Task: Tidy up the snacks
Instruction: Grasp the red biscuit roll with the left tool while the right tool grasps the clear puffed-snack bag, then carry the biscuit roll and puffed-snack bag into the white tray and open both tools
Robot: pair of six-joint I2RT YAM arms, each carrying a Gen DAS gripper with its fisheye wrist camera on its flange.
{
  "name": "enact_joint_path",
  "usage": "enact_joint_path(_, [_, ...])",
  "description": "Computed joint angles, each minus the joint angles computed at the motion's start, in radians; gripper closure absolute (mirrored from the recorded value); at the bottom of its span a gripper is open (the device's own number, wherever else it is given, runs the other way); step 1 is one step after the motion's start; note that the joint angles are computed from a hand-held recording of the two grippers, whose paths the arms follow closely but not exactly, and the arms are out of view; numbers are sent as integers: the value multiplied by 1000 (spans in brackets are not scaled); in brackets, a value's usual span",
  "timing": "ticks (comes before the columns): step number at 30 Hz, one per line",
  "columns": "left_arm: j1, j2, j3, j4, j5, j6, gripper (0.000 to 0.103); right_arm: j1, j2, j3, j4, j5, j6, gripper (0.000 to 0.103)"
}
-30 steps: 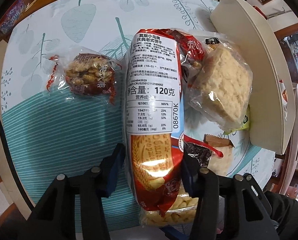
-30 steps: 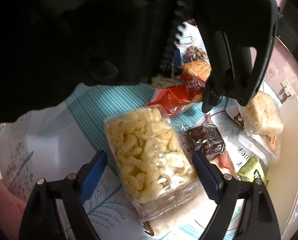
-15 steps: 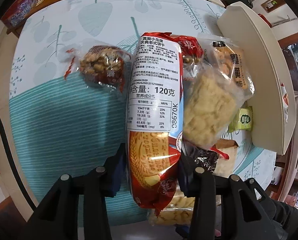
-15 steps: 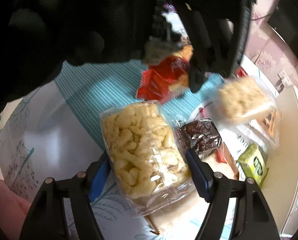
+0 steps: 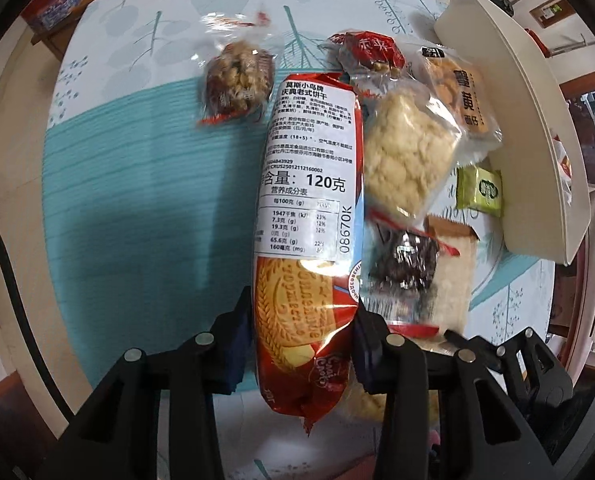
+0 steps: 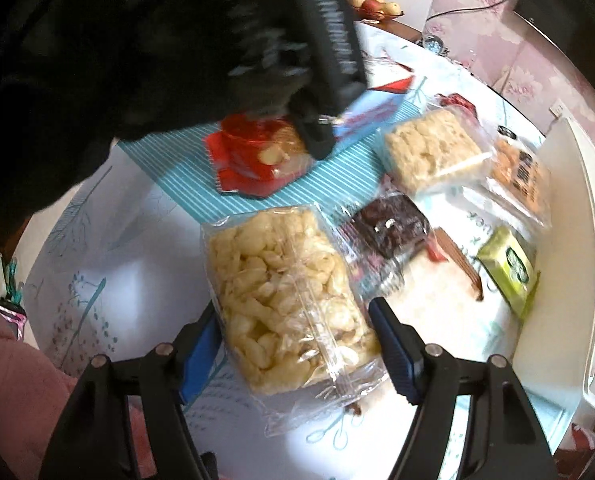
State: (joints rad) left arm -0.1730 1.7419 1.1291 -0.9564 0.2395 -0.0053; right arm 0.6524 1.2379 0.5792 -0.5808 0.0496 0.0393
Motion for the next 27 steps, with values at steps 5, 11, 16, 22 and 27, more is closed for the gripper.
enact_joint_path(5, [7, -107, -80, 0, 13, -29, 63, -35, -103, -30, -70, -8, 26, 31])
enact_joint_path(11, [19, -246, -167, -12, 85, -94, 65, -134, -225, -22, -171, -38, 16, 31])
enact_joint_path(16, [50, -343, -197, -42, 145, -141, 65, -154, -328, 34, -302, -19, 51, 31])
enact_joint_path(22, [10, -433, -168, -77, 175, -233, 65, -386, -416, 67, -397, -92, -118, 31])
enact_joint_path(27, [-95, -497, -113, -96, 142, -353, 65, -598, -466, 138, -492, -167, -278, 31])
